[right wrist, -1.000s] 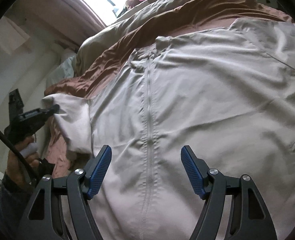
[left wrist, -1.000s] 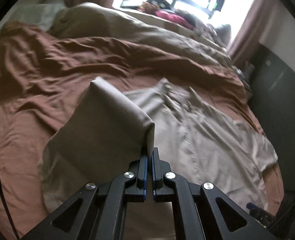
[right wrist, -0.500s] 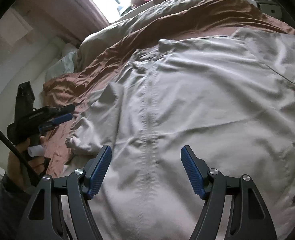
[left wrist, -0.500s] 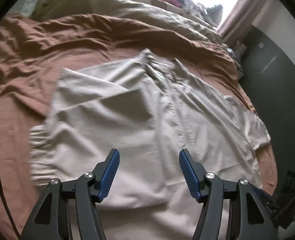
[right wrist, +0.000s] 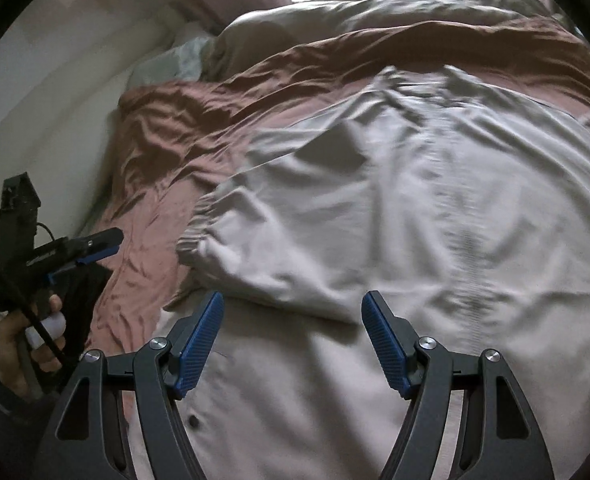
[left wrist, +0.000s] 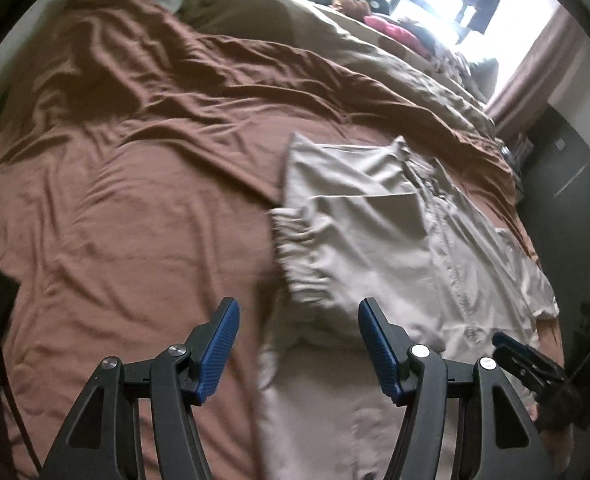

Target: Fold large clothes

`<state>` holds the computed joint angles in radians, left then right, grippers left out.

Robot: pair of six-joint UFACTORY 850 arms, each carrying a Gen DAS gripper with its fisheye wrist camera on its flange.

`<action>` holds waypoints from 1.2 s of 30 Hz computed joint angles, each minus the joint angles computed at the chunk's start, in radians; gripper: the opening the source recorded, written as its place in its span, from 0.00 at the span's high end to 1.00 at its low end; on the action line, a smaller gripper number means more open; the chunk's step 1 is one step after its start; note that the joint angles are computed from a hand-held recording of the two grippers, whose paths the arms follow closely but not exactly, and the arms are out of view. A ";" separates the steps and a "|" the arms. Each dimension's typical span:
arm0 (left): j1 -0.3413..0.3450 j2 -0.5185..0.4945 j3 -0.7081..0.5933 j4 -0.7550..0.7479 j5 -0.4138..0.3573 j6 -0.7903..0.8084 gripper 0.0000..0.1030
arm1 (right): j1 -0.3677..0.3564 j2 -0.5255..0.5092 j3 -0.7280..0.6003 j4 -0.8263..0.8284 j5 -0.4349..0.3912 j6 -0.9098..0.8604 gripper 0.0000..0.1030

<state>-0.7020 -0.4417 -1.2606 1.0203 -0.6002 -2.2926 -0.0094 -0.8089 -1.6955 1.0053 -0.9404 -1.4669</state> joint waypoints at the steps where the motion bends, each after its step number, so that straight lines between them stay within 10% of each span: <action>1: -0.006 0.022 0.038 0.024 0.004 -0.043 0.38 | 0.019 0.006 0.013 -0.003 0.018 -0.004 0.32; 21: -0.048 0.173 0.347 0.255 0.048 -0.478 0.38 | 0.364 -0.076 0.008 -0.277 0.470 0.177 0.37; 22: -0.048 0.174 0.349 0.254 0.050 -0.483 0.38 | 0.361 -0.083 -0.005 -0.257 0.462 0.172 0.61; 25: -0.048 0.175 0.352 0.258 0.052 -0.484 0.38 | 0.328 -0.090 -0.041 -0.184 0.395 0.171 0.89; 36: -0.022 0.072 0.198 0.216 0.074 -0.333 0.38 | 0.160 -0.025 -0.030 0.033 0.352 0.000 0.92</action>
